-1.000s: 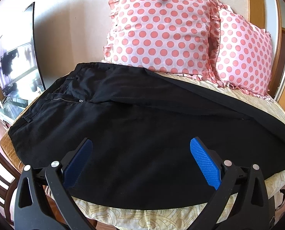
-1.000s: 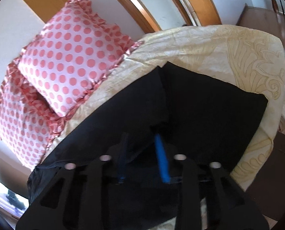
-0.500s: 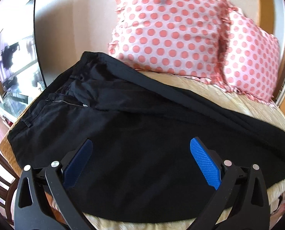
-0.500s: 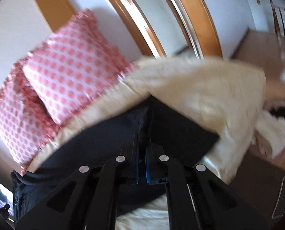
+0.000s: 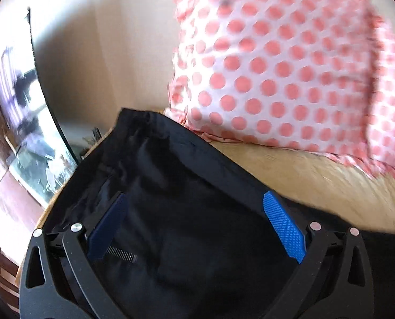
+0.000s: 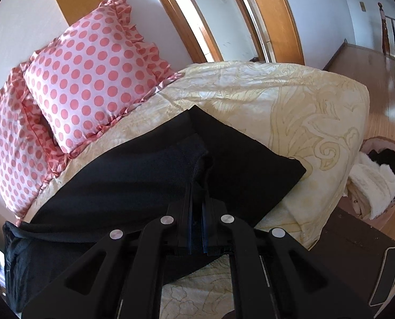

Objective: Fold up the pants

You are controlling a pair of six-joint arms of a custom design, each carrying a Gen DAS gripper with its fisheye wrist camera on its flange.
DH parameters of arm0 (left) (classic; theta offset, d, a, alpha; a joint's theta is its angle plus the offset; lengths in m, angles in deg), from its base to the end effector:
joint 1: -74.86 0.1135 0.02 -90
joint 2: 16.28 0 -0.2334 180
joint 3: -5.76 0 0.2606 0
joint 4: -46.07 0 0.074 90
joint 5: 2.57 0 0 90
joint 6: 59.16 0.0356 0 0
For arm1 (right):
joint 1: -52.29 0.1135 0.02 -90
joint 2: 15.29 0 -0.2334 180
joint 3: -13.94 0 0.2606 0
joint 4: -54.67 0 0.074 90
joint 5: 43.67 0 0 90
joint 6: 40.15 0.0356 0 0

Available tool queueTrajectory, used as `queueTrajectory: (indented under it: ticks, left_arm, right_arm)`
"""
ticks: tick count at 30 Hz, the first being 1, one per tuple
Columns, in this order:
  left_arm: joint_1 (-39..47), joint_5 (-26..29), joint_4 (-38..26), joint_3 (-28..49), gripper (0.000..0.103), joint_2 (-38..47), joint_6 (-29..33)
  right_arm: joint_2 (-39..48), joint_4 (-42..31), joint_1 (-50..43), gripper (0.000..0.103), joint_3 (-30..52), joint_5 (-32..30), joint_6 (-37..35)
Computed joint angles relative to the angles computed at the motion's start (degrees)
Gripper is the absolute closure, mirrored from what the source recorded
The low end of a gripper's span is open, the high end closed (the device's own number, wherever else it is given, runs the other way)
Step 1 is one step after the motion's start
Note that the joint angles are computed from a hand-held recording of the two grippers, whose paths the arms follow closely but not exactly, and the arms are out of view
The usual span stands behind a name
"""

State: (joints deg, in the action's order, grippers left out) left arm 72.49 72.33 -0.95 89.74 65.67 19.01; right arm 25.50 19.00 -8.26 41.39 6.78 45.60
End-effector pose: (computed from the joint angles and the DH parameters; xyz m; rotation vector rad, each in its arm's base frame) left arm 0.3245 -0.0041 0.2772 -0.3191 2.3075 0.1868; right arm 0.1001 -0.1311 0.1293 0.7707 2.0617 0.2253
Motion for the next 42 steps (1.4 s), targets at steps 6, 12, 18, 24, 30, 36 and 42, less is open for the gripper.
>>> queueTrajectory:
  ticks: [6, 12, 18, 24, 30, 36, 42]
  left_arm:
    - [4.68, 4.16, -7.41, 25.46, 0.01, 25.6, -5.01]
    - [6.78, 2.05, -19.63, 49.07, 0.023, 43.81, -9.97]
    - [11.07, 9.41, -20.98, 50.44, 0.092, 45.83, -15.52]
    - [13.46, 11.14, -11.28, 26.95, 0.096, 24.14, -11.11]
    - [20.39, 17.36, -10.91, 5.05, 0.096, -6.02, -4.42]
    - [32.03, 24.01, -16.81, -16.96, 0.095, -34.24, 3.16]
    - [46.39, 32.01, -24.19, -34.72, 0.095, -54.19, 11.8]
  right_arm:
    - [-0.81, -0.67, 2.11, 0.098, 0.54, 2.83, -1.34]
    - [-4.8, -1.82, 5.31, 0.098, -0.32, 7.6, -2.61]
    - [-4.57, -2.06, 5.31, 0.098, -0.07, 7.52, -2.85]
    - [0.09, -0.96, 2.66, 0.098, 1.49, 3.6, -3.0]
    - [3.84, 0.53, 1.63, 0.098, 4.52, 1.45, -3.25]
    - [7.78, 2.18, 0.57, 0.098, 7.47, 1.67, -3.64]
    - [10.6, 2.88, 0.57, 0.098, 7.96, 3.77, -4.09]
